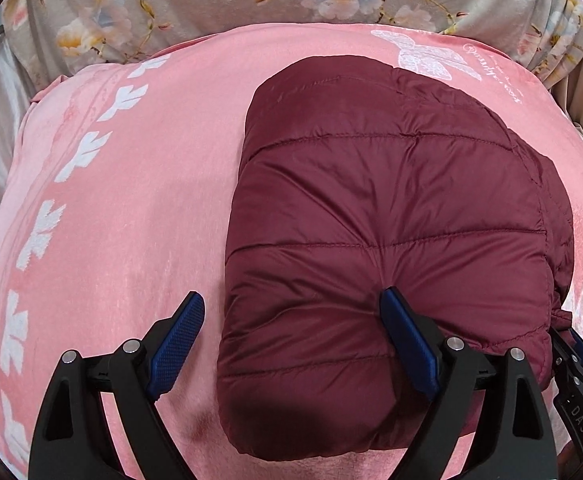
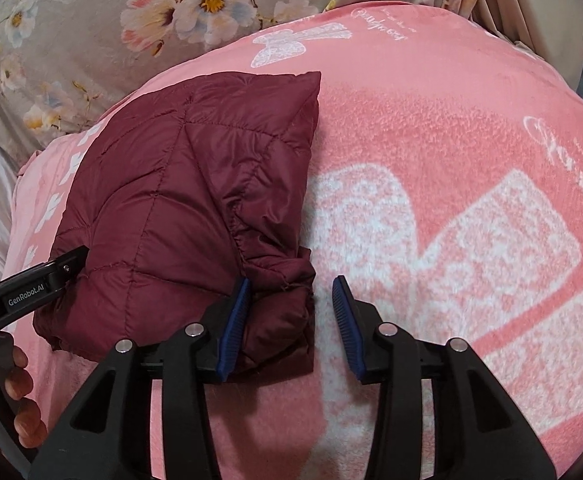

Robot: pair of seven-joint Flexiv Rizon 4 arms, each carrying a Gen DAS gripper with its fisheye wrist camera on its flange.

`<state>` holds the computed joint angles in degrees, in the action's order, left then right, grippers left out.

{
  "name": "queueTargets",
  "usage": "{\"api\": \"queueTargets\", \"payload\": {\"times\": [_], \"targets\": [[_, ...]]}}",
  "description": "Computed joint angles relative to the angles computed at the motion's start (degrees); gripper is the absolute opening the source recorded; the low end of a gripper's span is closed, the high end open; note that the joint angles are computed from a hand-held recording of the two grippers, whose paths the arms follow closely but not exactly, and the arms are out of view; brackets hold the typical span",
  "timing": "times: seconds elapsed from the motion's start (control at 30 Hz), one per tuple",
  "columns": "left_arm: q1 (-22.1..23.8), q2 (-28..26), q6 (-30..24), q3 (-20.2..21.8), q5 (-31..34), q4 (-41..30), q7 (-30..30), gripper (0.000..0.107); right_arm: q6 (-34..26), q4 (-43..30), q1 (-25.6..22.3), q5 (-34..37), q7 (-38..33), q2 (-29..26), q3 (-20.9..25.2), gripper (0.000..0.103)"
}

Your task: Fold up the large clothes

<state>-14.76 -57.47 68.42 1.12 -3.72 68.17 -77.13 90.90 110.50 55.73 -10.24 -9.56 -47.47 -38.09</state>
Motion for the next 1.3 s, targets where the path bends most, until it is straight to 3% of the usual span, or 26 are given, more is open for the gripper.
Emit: {"api": "queueTargets", "payload": {"times": [0.2,0.33,0.43,0.5,0.6,0.67,0.73,0.87,0.97,1.17,1.23,1.3], "targets": [[0.05,0.02,1.78,-0.07,0.27,1.08,0.01,0.088,-1.06,0.27,1.99,-0.65,0.88,-0.55,-1.71,0.042],[2.4,1.35,-0.06,-3.07,-1.22,2.77,3.22,0.088,-0.34,0.95,1.65,-0.62,0.38,0.12,-1.11,0.046],[6.88,3.09,-2.49,-8.06,-5.38,4.76,8.06,0.088,-1.57,2.31,1.09,-1.0,-0.46,2.79,-0.11,0.054],[8.0,3.12,-2.86,-8.59,-7.66,4.12,8.92,0.086,-1.24,2.88,0.29,-1.37,-0.37,4.2,0.19,0.058],[9.53,0.53,-7.83,-9.67,-11.77,-2.0,9.37,0.086,3.75,2.69,-1.94,0.68,0.17,4.27,0.84,0.069],[9.75,-2.19,-12.53,-9.98,-14.01,-7.46,8.74,0.086,7.69,1.14,-5.6,3.22,-0.55,3.91,3.83,0.072],[9.16,-5.26,-17.29,-9.41,-14.93,-13.37,7.66,0.086,11.49,-2.08,-11.95,4.72,-1.74,2.94,9.79,0.076],[8.87,-10.96,-26.7,-10.32,-16.75,-23.04,6.94,0.086,10.93,-9.21,-21.79,5.33,-3.86,0.17,20.2,0.077],[8.99,-13.22,-30.76,-12.14,-18.89,-26.11,7.76,0.087,13.11,-12.62,-26.14,7.12,-5.46,-2.27,25.64,0.079],[7.89,-14.4,-29.16,-12.3,-19.65,-26.21,9.58,0.089,14.4,-14.99,-25.24,10.68,-9.12,-4.37,25.23,0.081],[8.05,-13.93,-25.81,-13.34,-20.04,-24.08,12.04,0.089,14.34,-15.8,-25.33,11.04,-10.28,-4.86,25.4,0.08],[7.84,-13.81,-24.42,-13.24,-20.02,-23.41,13.15,0.088,14.5,-17.13,-26.63,10.41,-11.75,-5.49,27.02,0.071]]}}
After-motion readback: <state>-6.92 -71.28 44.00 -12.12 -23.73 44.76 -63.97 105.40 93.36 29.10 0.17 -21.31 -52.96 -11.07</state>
